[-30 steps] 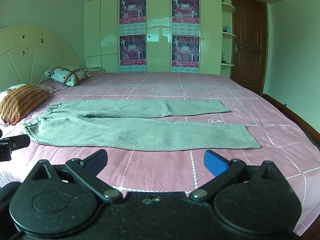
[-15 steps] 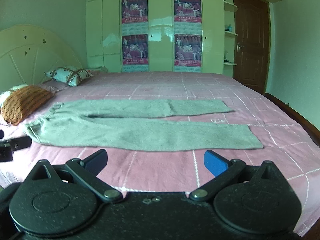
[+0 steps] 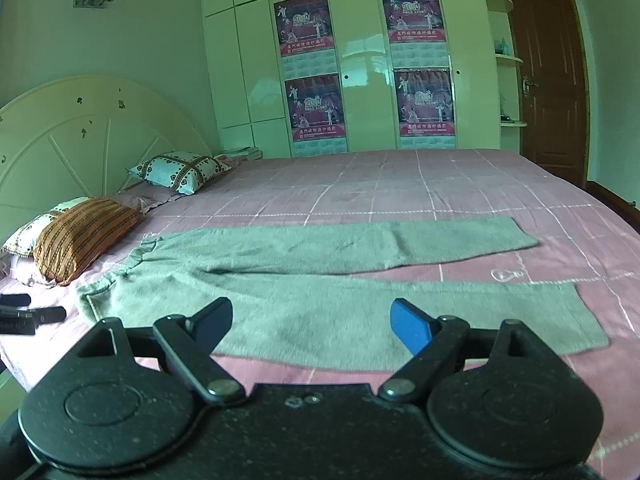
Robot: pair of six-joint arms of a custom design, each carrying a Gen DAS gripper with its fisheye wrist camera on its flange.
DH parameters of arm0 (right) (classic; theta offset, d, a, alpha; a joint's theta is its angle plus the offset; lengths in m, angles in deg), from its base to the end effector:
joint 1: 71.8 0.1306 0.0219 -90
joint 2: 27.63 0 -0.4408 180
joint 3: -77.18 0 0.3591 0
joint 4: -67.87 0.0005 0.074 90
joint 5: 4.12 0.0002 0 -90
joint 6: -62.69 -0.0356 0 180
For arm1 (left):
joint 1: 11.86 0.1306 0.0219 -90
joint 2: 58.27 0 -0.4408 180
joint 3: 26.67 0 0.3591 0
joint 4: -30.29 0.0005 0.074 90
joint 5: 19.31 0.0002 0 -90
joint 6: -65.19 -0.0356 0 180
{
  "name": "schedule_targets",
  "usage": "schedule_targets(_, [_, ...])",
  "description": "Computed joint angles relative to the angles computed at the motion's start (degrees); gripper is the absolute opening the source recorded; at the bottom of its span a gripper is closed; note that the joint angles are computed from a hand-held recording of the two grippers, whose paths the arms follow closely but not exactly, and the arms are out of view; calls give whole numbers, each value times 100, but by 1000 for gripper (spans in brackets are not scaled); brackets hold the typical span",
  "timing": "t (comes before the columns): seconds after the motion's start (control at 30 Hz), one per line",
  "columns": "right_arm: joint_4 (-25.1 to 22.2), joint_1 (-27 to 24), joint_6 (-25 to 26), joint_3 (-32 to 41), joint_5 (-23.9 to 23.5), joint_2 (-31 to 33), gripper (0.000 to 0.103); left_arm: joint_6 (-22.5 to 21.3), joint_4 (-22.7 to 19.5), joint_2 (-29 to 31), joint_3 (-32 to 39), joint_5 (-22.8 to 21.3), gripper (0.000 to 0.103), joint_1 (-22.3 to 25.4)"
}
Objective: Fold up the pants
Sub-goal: 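Grasp the waistband with the left tool while the right tool grasps the waistband edge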
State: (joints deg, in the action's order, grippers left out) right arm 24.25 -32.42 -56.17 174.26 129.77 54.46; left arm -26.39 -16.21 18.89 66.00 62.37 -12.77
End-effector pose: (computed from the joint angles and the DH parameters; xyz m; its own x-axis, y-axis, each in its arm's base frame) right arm 0.3217 0.2315 0.6122 -0.3180 0.1890 -0.9291 0.1902 0.9727 0.1327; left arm 0.3635 -0.0011 0.6000 -0.5176 0.0355 -0.8549 -0.0941 0.9907 0.0981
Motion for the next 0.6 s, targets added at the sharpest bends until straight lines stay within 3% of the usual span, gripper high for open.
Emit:
schedule_targets(0.17, [-133,-619,629,621,-710,446,79,-224,-263,870,899,563,103,667])
schedule_targets(0.3, [-516,-1109,949,1544,-1266,1158,72,-434,-256,1607,1571,821,102,986])
schedule_targets(0.33, [-558,-1201,1057,1756,-1368,1343,69,-485,-326,1865,1844,886,99,1063])
schedule_targets(0.4, [-729,-1404,1339,2337,-1625,1786,67,-516,-640,2449,2544,1014,74,1210])
schedule_targets(0.5, [-1068,-1696,1752,3398,-2045,2564,57,-431,-1110,3409,3717,1139,72,1398])
schedule_targets(0.6, [-1685,-2000,2220,4869,-2431,3549,55,-494,-1582,4330,4913,1218,72,1522])
